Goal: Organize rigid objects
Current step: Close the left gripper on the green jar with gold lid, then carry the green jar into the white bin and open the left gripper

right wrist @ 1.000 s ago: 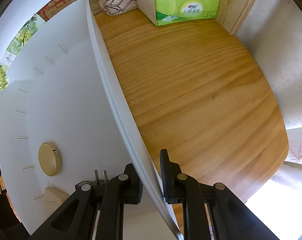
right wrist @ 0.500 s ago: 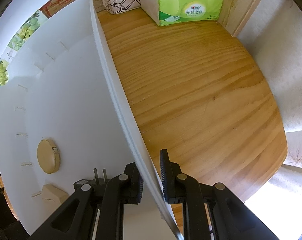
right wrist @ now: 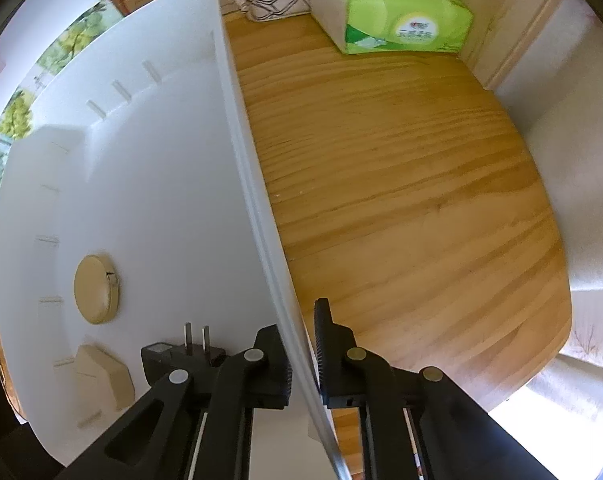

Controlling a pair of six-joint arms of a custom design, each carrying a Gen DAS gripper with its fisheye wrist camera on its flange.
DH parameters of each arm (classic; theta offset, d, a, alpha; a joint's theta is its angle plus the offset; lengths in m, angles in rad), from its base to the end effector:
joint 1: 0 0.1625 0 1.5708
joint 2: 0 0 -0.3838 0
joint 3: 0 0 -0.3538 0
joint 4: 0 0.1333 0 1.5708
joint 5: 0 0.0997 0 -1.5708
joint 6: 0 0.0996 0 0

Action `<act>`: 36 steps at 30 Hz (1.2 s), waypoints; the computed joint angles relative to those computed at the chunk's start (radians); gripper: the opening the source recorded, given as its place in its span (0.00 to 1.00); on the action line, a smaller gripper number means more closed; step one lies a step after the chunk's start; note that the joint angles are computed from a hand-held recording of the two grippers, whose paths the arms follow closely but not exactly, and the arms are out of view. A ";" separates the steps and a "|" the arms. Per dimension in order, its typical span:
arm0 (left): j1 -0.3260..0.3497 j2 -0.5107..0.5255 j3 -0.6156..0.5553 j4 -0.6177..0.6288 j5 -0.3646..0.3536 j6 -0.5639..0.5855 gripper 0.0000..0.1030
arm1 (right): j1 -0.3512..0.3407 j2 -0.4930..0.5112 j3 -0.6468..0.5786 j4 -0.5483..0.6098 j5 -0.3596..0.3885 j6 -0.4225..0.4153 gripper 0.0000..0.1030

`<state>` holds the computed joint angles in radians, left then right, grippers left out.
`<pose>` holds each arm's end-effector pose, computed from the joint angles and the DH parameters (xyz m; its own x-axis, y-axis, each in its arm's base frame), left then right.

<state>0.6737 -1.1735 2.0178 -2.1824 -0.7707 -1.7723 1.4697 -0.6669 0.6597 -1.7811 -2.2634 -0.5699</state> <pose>-0.2353 -0.4498 0.1614 -0.6840 -0.7244 -0.0862 -0.4513 0.5130 -0.7301 -0.0083 -0.7724 0.3491 -0.6861 -0.3433 0.6414 -0.3226 0.9338 0.1547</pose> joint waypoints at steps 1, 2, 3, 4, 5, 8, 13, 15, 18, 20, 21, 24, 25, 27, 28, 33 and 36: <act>-0.017 0.004 0.000 0.002 0.023 -0.014 0.45 | 0.000 0.000 -0.001 0.004 0.002 -0.009 0.08; -0.026 0.006 -0.002 0.005 0.037 -0.022 0.45 | 0.000 0.003 -0.005 0.009 0.003 -0.015 0.08; -0.040 0.011 -0.004 0.008 0.054 -0.034 0.45 | 0.000 0.003 -0.006 0.013 0.003 -0.019 0.08; -0.052 0.015 -0.007 0.013 0.069 -0.043 0.45 | 0.000 0.004 -0.007 0.018 0.002 -0.026 0.07; -0.062 0.021 -0.013 0.022 0.080 -0.050 0.45 | 0.001 0.004 -0.006 0.021 0.002 -0.033 0.07; -0.084 0.037 -0.043 0.085 0.098 -0.095 0.45 | 0.002 0.007 -0.008 0.033 0.004 -0.056 0.06; -0.118 0.071 -0.075 0.112 0.141 -0.132 0.45 | 0.001 0.021 -0.049 0.086 0.009 -0.091 0.05; -0.130 0.092 -0.095 0.125 0.155 -0.139 0.45 | 0.002 0.029 -0.069 0.117 0.012 -0.099 0.05; -0.142 0.129 -0.122 0.093 0.172 -0.108 0.45 | 0.003 0.043 -0.103 0.159 0.012 -0.119 0.04; -0.145 0.153 -0.145 0.087 0.176 -0.099 0.45 | 0.006 0.033 -0.090 0.172 0.016 -0.125 0.04; -0.146 0.168 -0.156 0.068 0.179 -0.084 0.45 | 0.006 0.026 -0.081 0.176 0.017 -0.133 0.04; -0.145 0.214 -0.185 0.002 0.190 -0.032 0.45 | 0.007 0.031 -0.097 0.213 0.018 -0.154 0.04; -0.143 0.228 -0.198 -0.010 0.190 -0.019 0.45 | 0.006 0.029 -0.096 0.222 0.019 -0.161 0.04; -0.138 0.264 -0.233 -0.032 0.186 0.014 0.45 | 0.006 0.036 -0.111 0.252 0.023 -0.169 0.05; -0.136 0.279 -0.247 -0.040 0.184 0.027 0.45 | 0.005 0.045 -0.135 0.275 0.024 -0.176 0.05; -0.123 0.363 -0.335 -0.074 0.163 0.105 0.45 | 0.004 0.093 -0.217 0.320 0.011 -0.238 0.06; -0.115 0.414 -0.399 -0.065 0.147 0.145 0.45 | 0.005 0.087 -0.202 0.317 0.011 -0.269 0.07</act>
